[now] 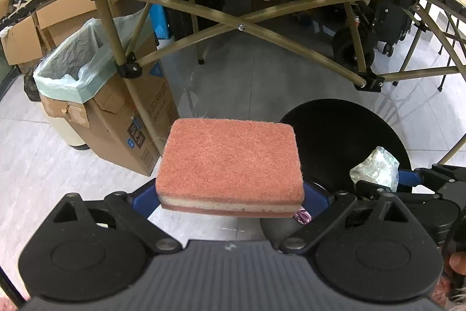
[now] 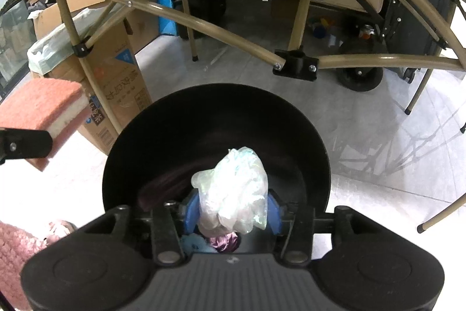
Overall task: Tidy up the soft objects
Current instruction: 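Lower the right tool into the bin and open it to drop the plastic bag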
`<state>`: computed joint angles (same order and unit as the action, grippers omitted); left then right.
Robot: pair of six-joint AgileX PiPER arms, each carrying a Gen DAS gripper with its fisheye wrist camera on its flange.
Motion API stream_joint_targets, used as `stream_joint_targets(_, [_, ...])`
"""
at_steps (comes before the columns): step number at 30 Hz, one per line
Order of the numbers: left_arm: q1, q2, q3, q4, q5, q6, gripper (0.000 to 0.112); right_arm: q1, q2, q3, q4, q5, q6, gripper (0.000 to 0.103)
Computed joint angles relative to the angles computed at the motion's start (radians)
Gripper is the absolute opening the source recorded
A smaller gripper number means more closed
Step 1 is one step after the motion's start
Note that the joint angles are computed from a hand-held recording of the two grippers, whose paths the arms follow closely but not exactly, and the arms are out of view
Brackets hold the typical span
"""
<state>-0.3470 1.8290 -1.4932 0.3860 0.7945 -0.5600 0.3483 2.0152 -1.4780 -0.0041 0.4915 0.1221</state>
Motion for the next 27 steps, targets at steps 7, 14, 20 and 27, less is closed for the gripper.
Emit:
stream_joint_targets(7, [-0.001,-0.008,0.005,0.002,-0.004,0.003,0.098,0.008,-0.015,0.009,-0.04,-0.014,0.025,0.083])
stream_joint_targets(14, [-0.005,-0.033,0.03,0.0,-0.007,0.019,0.098,0.007,-0.033,0.012,-0.103,0.0,0.087,0.097])
stream_joint_targets(20, [-0.021,-0.064,0.065,0.001,0.003,0.029,0.098,-0.009,-0.065,0.008,-0.179,0.057,0.171,0.101])
stream_joint_targets(27, [-0.062,-0.082,0.085,0.013,0.018,0.032,0.098,-0.047,-0.114,0.009,-0.207,0.144,0.237,0.101])
